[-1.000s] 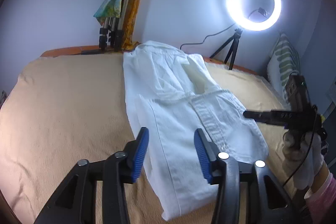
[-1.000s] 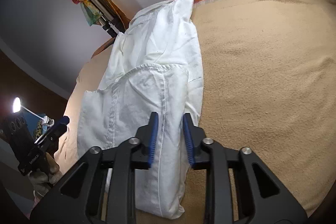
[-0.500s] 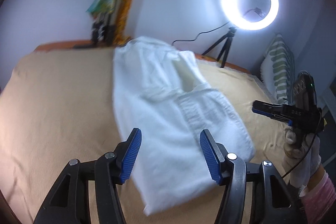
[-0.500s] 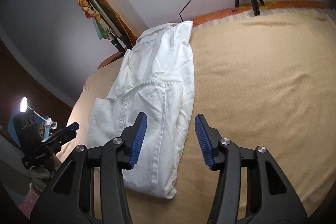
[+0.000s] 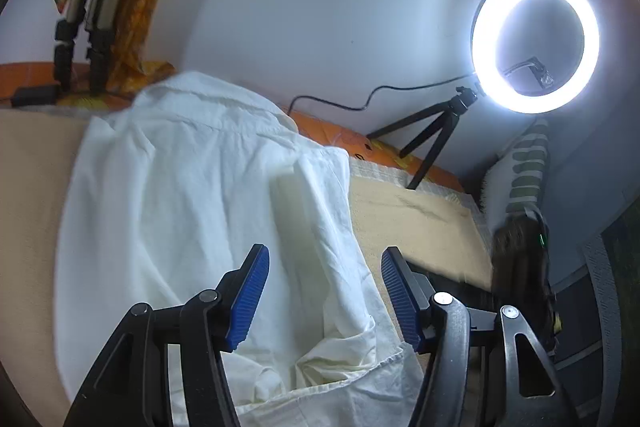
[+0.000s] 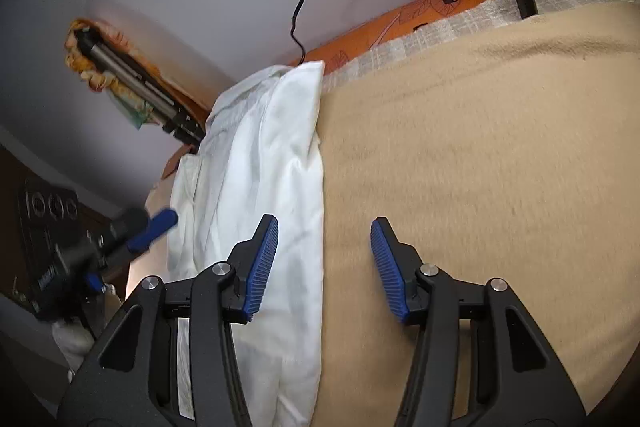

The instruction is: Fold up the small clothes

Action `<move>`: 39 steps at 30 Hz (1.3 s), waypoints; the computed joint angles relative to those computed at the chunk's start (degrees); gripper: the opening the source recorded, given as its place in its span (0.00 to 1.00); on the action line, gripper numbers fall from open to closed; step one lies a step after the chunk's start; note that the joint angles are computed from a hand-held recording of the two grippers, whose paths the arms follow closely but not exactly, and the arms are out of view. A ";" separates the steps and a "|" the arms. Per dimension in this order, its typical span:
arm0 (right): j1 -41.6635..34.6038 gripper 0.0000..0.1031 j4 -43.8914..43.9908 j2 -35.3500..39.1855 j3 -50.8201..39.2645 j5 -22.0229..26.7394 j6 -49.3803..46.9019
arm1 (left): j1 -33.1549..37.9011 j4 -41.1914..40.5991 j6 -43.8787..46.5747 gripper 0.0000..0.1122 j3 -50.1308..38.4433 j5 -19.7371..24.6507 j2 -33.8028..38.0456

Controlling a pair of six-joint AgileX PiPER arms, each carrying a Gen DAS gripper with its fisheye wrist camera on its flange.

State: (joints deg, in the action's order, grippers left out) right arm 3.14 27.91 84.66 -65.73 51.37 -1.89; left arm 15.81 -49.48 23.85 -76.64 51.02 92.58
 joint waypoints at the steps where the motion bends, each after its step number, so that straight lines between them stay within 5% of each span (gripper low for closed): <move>1: -0.99 0.50 1.87 2.28 -1.67 -0.60 -1.21 | -0.92 0.70 0.62 0.53 0.75 -1.14 0.31; 9: -0.35 0.49 4.89 18.18 -15.78 -1.64 -2.86 | -2.18 -0.15 2.77 0.53 4.07 -5.51 2.28; 10: -0.14 0.45 5.64 19.16 -16.83 -1.60 -3.79 | -2.32 -0.09 2.89 0.53 4.19 -5.84 2.40; 12: 0.15 0.05 7.76 21.03 -19.15 -0.08 -6.48 | -2.84 0.28 3.25 0.53 4.97 -6.90 2.13; 14: 2.44 0.03 2.22 22.07 -22.57 0.30 -4.43 | -3.21 0.57 3.32 0.53 5.55 -7.69 1.71; 17: 6.82 0.03 -10.28 24.41 -29.23 2.27 0.79 | -3.24 -0.16 3.87 0.53 6.19 -8.27 1.51; 23: 7.17 0.09 -17.69 25.95 -30.56 3.12 5.11 | -2.47 2.11 1.33 0.51 5.11 -5.99 0.81; 26: 3.16 0.27 -11.82 23.03 -25.93 1.64 4.33 | 1.11 2.03 1.99 0.51 3.06 -1.57 -1.67; 33: -1.79 0.37 2.48 18.78 -21.13 3.97 -7.37 | 14.16 11.47 4.19 0.52 -6.12 1.87 -1.12; 39: 2.61 0.37 -2.46 21.75 -23.34 4.17 -3.84 | 15.49 15.47 4.65 0.50 -10.29 3.12 8.17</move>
State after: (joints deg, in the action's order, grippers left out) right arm 5.75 25.45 106.41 -89.07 55.54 -5.73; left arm 31.30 -34.01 28.50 -86.94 54.14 100.75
